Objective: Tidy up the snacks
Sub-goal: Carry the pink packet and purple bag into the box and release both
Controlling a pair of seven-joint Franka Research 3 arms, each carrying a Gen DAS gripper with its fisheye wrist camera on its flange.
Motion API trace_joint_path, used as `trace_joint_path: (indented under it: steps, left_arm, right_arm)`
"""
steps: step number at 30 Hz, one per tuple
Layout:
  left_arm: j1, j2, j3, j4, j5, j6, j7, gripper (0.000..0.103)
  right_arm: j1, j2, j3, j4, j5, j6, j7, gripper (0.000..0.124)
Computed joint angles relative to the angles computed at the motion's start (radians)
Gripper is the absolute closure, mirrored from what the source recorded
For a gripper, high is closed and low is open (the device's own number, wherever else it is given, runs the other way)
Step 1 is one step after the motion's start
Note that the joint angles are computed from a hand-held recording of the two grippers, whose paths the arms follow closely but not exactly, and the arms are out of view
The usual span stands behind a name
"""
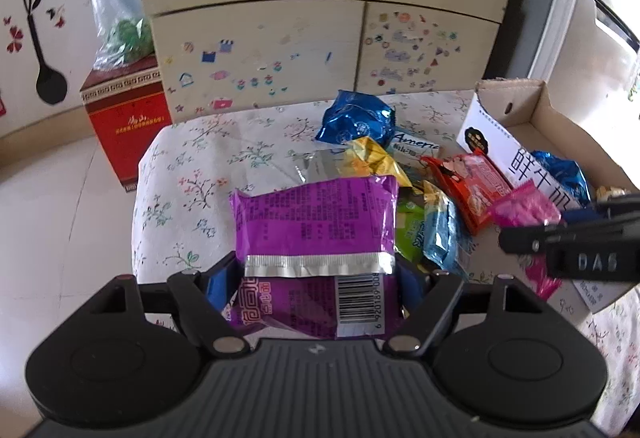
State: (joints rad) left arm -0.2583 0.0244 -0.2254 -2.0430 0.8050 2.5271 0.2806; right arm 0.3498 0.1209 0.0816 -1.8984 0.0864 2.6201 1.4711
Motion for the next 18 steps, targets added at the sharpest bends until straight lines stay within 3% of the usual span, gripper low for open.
trace_joint_path:
  steps: [18]
  left_arm:
    - [-0.044, 0.066, 0.004, 0.1, 0.111, -0.029, -0.034, 0.025]
  right_arm:
    - [-0.01, -0.018, -0.024, -0.01, -0.114, 0.099, 0.058, 0.071]
